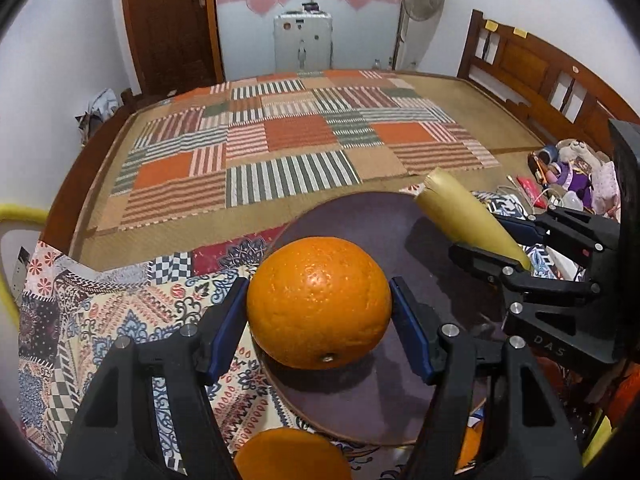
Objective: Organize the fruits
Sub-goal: 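Lift and carry the orange with the left gripper while the right gripper carries the sugarcane to the plate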
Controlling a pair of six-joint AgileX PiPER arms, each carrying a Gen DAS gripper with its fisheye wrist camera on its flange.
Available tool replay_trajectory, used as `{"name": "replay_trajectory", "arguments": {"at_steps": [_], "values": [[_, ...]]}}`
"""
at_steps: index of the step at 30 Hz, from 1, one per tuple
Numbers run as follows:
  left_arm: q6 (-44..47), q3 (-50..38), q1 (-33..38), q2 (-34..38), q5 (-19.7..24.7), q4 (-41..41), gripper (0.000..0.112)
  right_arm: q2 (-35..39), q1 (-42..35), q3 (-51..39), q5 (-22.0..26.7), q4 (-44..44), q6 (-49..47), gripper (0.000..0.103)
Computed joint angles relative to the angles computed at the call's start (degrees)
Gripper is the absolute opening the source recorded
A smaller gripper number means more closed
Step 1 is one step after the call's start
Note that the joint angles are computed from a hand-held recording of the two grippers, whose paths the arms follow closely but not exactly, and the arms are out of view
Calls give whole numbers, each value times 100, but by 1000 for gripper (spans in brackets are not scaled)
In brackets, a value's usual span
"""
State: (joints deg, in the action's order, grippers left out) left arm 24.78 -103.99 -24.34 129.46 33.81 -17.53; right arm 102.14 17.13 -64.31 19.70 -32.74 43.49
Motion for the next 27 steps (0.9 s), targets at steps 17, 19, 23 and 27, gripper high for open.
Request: {"name": "replay_trajectory", "arguments": {"at_steps": [17, 19, 23, 27], "values": [[-361, -722, -93, 449, 551, 375, 69, 370, -24, -464, 325, 834, -900, 34], [-350, -783, -71, 480, 601, 325, 69, 379, -37, -480, 329, 900, -963, 34], [-341, -810, -60, 496, 628, 299, 70, 389, -55, -492, 330, 1013, -1087, 34], [-464, -860, -84, 490, 722, 418, 70, 293, 37, -374, 295, 592, -648, 52]]}}
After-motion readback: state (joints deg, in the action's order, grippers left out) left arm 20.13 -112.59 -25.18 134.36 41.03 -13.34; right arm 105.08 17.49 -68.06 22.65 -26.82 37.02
